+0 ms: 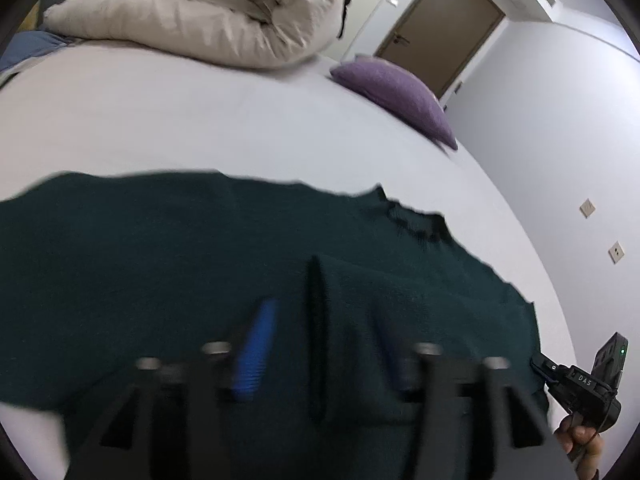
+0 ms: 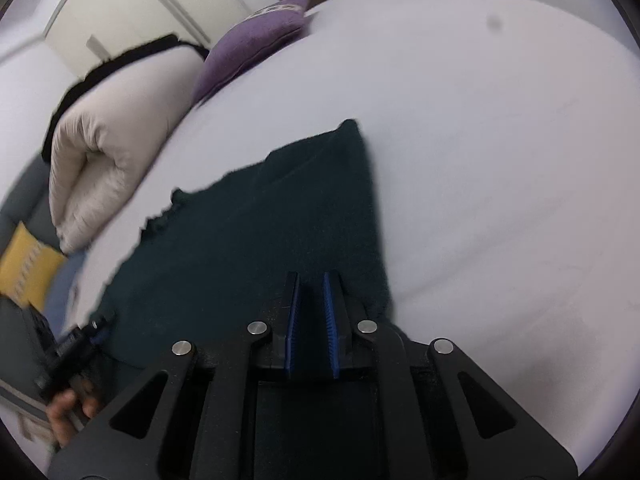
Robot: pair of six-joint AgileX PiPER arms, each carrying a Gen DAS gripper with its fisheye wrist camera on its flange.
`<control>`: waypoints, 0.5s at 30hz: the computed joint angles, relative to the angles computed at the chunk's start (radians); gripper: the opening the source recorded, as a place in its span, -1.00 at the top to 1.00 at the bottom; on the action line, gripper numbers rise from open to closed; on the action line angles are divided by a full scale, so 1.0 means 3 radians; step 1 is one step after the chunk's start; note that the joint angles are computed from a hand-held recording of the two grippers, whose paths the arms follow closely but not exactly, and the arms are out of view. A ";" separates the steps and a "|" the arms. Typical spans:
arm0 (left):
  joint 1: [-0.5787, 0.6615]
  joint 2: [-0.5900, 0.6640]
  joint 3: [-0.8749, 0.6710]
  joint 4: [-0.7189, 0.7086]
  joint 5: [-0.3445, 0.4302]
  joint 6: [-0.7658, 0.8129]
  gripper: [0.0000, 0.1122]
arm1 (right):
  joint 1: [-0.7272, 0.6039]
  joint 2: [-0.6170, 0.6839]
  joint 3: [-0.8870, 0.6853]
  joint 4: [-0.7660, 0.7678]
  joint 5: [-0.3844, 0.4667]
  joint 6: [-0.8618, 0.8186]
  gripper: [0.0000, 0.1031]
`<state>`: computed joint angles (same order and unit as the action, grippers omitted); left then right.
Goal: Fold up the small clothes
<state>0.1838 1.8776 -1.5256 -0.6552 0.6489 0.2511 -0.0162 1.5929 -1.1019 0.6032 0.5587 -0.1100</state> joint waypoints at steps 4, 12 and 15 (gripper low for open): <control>0.0426 -0.0465 0.0373 -0.0410 0.0123 0.0458 -0.47 | 0.0092 -0.0451 0.0143 -0.0372 -0.0090 0.0445 0.36; 0.2352 -0.0795 0.0886 -0.1152 0.1000 0.0953 -0.51 | 0.0953 -0.1539 0.0554 -0.0845 -0.0084 0.1306 -0.52; 0.3015 -0.0599 0.0999 -0.1433 0.1289 0.0812 -0.51 | 0.1338 -0.1569 0.0584 -0.0540 0.0062 0.1371 -0.52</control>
